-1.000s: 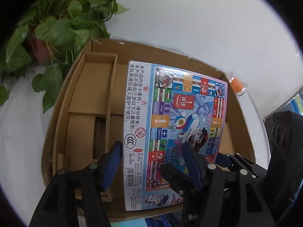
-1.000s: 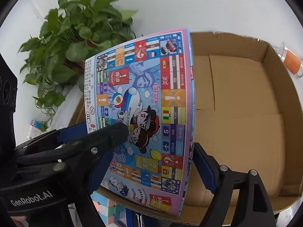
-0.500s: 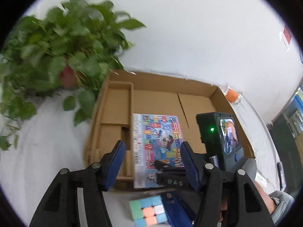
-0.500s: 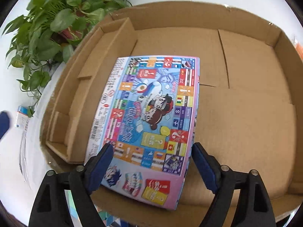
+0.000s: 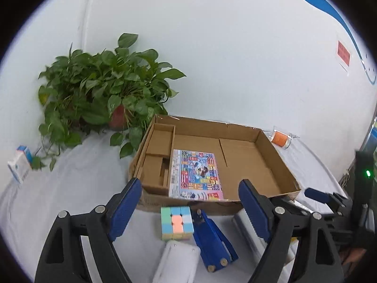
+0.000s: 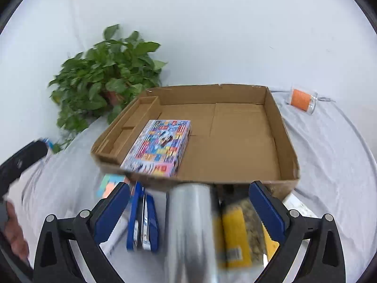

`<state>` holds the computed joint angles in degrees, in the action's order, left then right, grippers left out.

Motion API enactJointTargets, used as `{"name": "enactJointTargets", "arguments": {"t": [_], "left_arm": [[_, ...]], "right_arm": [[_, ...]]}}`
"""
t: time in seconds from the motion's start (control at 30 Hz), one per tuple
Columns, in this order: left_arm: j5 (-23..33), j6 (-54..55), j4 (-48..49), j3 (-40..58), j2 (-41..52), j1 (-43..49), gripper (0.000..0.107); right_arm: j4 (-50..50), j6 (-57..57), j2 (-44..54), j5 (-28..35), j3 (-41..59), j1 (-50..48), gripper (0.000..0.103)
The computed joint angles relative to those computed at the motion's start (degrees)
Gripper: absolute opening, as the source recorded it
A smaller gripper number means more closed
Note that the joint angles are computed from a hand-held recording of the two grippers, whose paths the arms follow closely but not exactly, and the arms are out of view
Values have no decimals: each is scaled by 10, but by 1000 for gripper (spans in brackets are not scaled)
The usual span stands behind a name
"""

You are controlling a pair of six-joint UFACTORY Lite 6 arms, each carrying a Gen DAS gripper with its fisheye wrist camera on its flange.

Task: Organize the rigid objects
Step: 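Lift the board-game box with the left gripper and place it in the tray, then grasp the silver metal can with the left gripper and lift it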

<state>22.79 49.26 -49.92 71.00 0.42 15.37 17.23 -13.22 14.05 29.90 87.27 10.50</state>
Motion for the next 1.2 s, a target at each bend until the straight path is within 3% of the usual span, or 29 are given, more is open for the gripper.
{"name": "enactJointTargets", "arguments": {"t": [0.13, 0.23, 0.4, 0.43, 0.5, 0.53, 0.7, 0.83, 0.93, 1.03, 1.13, 1.2], "left_arm": [[-6, -40, 40, -64, -48, -3, 84], [3, -88, 101, -67, -33, -16, 84], [82, 5, 9, -58, 14, -16, 84], [110, 8, -6, -39, 40, -17, 84], [164, -10, -11, 3, 91, -26, 84], [197, -13, -16, 25, 115, -31, 84], [227, 12, -44, 7, 113, -48, 84], [228, -11, -19, -16, 100, -59, 84], [259, -13, -25, -65, 78, -55, 84], [296, 2, -40, -123, 51, -48, 84], [301, -8, -35, -169, 45, -57, 84], [307, -1, -52, -190, 59, -52, 83]], "right_arm": [[100, -184, -79, 27, -106, -71, 102], [163, -257, -61, 57, -117, -110, 102], [254, -358, -49, 54, -160, -141, 96], [254, -359, -41, 48, -159, -134, 95], [236, -345, -27, 66, -137, -124, 75], [232, -341, -20, 88, -125, -120, 70], [202, -301, -23, 84, -150, -84, 71], [179, -274, -48, 45, -195, -64, 69], [204, -291, -114, 91, -263, -94, 68], [208, -306, -192, 192, -330, -130, 72], [253, -371, -187, 302, -337, -182, 78], [245, -366, -148, 312, -323, -185, 83]]}}
